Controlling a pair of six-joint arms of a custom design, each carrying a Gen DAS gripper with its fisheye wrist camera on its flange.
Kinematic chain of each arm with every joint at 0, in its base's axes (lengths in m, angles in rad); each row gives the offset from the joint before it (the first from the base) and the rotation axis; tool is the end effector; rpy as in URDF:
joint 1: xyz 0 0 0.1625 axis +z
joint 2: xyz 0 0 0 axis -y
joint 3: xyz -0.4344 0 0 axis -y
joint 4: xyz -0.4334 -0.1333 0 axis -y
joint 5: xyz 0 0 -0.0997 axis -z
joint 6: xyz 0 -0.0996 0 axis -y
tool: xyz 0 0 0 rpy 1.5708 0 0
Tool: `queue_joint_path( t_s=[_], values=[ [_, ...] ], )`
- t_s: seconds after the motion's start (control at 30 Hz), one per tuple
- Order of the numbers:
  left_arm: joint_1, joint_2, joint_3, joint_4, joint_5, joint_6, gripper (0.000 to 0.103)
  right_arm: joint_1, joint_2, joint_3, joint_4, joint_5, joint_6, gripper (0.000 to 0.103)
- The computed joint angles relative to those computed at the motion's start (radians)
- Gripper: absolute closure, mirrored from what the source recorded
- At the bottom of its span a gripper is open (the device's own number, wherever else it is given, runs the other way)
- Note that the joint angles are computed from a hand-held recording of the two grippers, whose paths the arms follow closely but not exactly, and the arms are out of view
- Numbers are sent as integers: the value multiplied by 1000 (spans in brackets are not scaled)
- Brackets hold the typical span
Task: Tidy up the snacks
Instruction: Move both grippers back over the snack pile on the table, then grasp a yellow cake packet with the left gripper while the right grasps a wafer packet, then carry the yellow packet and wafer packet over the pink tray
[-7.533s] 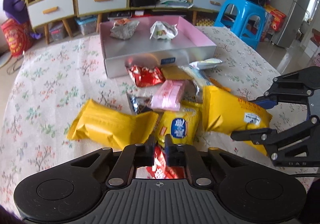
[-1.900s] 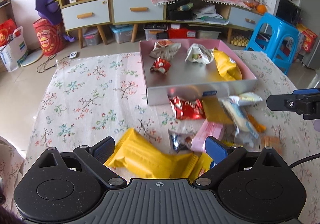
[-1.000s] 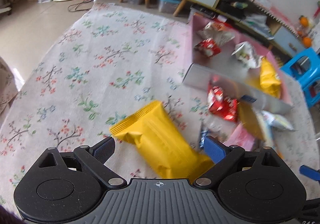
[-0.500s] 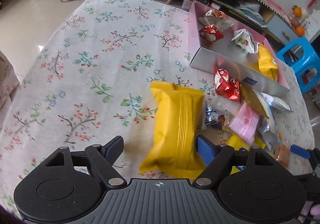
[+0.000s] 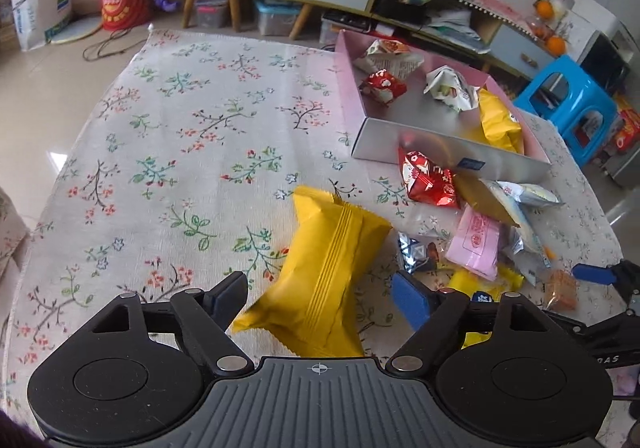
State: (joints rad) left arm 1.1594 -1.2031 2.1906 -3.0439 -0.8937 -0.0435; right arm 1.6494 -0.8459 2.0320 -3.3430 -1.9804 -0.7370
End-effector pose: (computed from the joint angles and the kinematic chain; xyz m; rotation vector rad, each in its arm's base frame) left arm -0.0283 -0.5542 0.1840 0.2406 2.4740 -0.7942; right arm 0.1392 -0.5751 0.0650 0.8540 -2.3749 0.5501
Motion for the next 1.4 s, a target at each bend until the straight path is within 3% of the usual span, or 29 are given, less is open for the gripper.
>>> queue_joint_path(
  t_s=[0.33, 0.53, 0.73, 0.93, 1.03, 1.2, 1.23, 1.4],
  values=[
    [-5, 62, 14, -133, 5, 186, 22, -6, -4, 10, -7, 29, -32, 13],
    [-11, 97, 12, -191, 39, 273, 25, -6, -2, 3, -4, 43, -40, 25],
    [-10, 92, 12, -174, 42, 266, 36, -3, 0, -2, -3, 51, -51, 38],
    [-11, 90, 6, -149, 53, 229, 59, 7, -2, -6, 8, 44, -43, 55],
    [-11, 86, 4, -140, 56, 203, 60, 11, -3, -10, 19, 41, -45, 63],
    [-17, 78, 2, -117, 73, 152, 63, 22, 0, -21, 29, 15, -36, 66],
    [-18, 75, 1, -109, 75, 144, 63, 23, -2, -22, 35, 14, -30, 71],
    [-25, 57, 2, -73, 87, 108, 63, 33, -17, -27, 78, 8, 5, 72]
  ],
)
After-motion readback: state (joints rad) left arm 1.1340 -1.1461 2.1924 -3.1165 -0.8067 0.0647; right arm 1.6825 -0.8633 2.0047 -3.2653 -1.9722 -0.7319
